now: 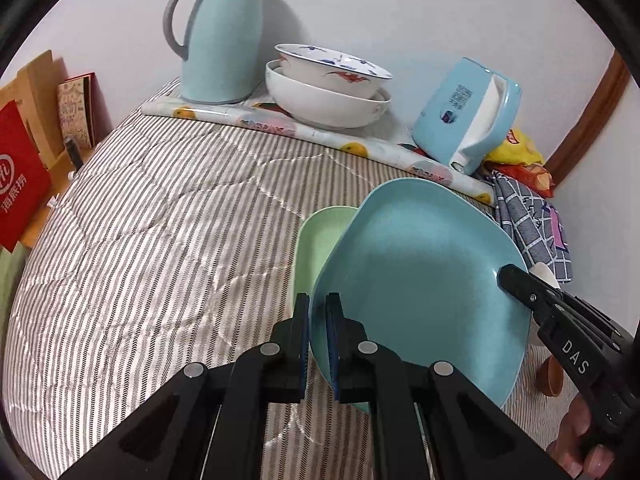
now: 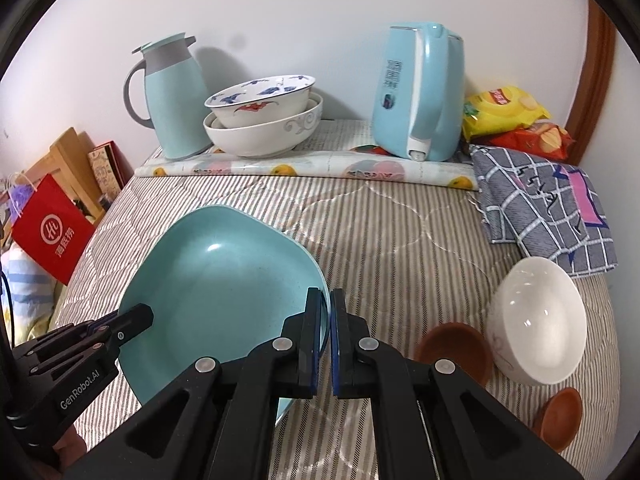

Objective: Organize plates and bowls
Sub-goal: 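Carry the teal plate onto the green plate and open both tools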

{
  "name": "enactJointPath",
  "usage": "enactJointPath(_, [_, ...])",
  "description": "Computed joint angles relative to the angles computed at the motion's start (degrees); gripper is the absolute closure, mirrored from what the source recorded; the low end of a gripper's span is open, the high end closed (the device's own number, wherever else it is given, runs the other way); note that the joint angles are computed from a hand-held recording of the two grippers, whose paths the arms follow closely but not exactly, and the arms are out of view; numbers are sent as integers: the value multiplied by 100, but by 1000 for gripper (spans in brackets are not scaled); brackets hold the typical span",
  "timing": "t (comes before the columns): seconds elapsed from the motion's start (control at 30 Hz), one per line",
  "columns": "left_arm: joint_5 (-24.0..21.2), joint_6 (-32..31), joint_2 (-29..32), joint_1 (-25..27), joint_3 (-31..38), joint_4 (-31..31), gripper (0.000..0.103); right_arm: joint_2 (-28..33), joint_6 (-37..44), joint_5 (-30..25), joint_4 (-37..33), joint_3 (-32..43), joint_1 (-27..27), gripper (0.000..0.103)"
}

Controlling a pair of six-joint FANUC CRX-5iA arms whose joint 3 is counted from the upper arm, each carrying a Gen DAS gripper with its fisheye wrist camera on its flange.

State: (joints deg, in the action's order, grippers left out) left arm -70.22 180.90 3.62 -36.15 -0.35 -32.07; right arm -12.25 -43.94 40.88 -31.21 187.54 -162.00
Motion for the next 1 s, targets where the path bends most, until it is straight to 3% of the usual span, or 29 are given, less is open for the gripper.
enactJointPath(0.5, [148, -26, -92, 296, -321, 253, 94, -451, -48, 191, 271, -468, 243, 99])
enactJointPath(1.0, [220, -444, 287, 526, -136, 443, 94, -1049, -264, 433, 479, -1106, 242, 97])
